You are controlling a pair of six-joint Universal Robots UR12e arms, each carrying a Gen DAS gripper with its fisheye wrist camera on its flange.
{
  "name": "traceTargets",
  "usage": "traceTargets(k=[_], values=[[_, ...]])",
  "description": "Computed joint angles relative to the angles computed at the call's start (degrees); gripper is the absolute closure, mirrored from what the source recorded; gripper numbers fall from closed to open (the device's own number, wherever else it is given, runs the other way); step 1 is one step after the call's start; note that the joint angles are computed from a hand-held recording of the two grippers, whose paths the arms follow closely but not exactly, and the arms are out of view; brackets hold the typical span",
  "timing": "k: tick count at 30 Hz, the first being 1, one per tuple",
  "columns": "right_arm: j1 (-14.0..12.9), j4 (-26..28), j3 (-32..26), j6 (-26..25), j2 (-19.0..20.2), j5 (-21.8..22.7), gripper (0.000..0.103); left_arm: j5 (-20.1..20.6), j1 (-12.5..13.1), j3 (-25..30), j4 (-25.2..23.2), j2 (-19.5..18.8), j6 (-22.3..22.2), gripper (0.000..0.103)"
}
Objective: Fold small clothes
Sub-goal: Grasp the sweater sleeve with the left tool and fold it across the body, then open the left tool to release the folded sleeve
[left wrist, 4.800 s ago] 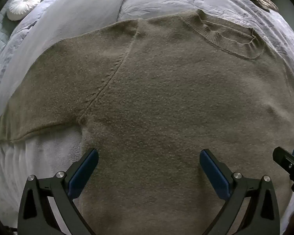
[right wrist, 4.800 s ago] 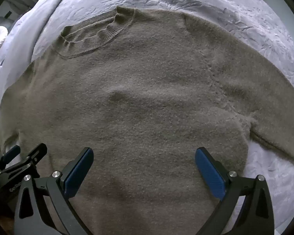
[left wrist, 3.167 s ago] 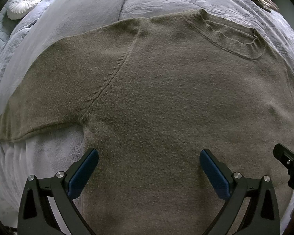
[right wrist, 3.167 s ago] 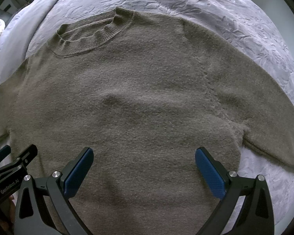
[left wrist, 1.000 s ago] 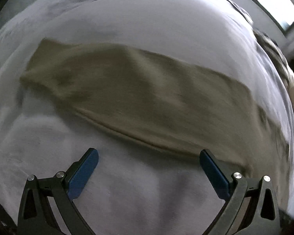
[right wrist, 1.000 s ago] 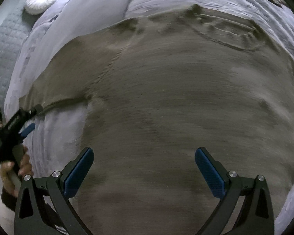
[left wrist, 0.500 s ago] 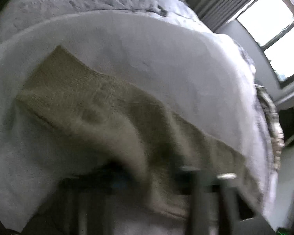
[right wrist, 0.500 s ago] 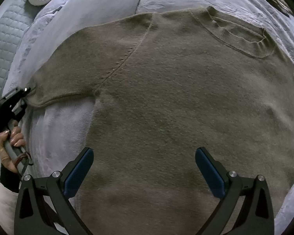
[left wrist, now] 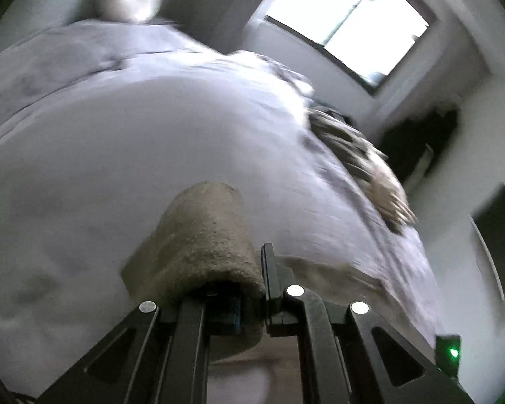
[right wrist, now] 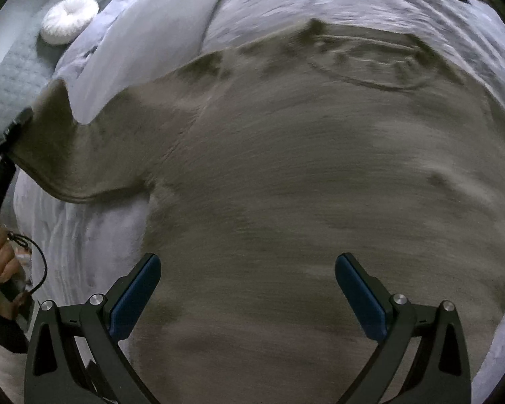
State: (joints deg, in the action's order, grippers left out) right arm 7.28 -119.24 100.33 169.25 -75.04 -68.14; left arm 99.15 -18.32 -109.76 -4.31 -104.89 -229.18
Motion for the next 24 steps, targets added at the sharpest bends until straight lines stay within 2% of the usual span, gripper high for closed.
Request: traceTargets(k=[4, 8, 10, 11, 12, 14, 17, 18, 19, 20, 21, 22, 24], values=[[-2.9, -2.3, 1.4, 2.8, -1.0, 0.0, 0.000, -7.0, -2.2, 8.4, -1.2, -5.5, 6.6, 0.093], [-5.5, -3.1, 2.6, 5.6, -1.4, -0.7, 0.000, -13.6, -4.2, 16.8, -6.4, -11.5, 11.1, 0.093], [-6.6, -3.0, 3.1, 7.0, -1.4, -1.3, 0.000, -15.8, -5.4, 20.9, -10.8, -14.6, 13.3, 0.093], [-7.1, -3.1, 3.5, 7.2, -1.5, -1.6, 0.000, -15.9, -6.0, 22.6, -13.6, -15.7, 15.0, 0.093], [-7.6, -3.1, 3.8, 7.6, -1.6, -1.9, 0.000, -14.7, -7.1, 25.4, -18.7, -17.5, 17.9, 0.093], [-8.3, -2.8, 4.1, 8.1, -1.5, -2.6, 0.000, -12.6, -8.5, 27.6, -26.0, -19.0, 21.1, 0.093], [-9.3, -2.7, 4.4, 8.4, -1.2, -3.4, 0.000, -10.6, -9.9, 29.4, -32.5, -20.3, 22.5, 0.092], [-9.6, -2.8, 4.3, 8.3, -1.2, -3.5, 0.000, -7.7, -10.7, 29.9, -34.7, -20.5, 23.1, 0.079], [-9.8, -3.0, 4.5, 8.2, -1.1, -3.6, 0.000, -6.5, -11.1, 29.3, -34.5, -20.2, 23.8, 0.069], [-9.8, -3.3, 4.4, 8.2, -0.9, -3.8, 0.000, -5.0, -11.5, 28.9, -34.0, -19.7, 24.6, 0.041], [-9.8, -3.5, 4.3, 8.3, -0.8, -4.0, 0.000, -1.3, -12.3, 28.4, -33.7, -19.2, 25.1, 0.012], [-9.6, -3.8, 3.9, 8.2, -0.5, -4.3, 0.000, 1.6, -12.9, 28.0, -33.6, -18.7, 25.5, 0.004], [-9.2, -4.6, 3.6, 8.1, -0.3, -5.0, 0.000, 4.7, -13.6, 26.5, -32.3, -17.2, 27.4, 0.003]])
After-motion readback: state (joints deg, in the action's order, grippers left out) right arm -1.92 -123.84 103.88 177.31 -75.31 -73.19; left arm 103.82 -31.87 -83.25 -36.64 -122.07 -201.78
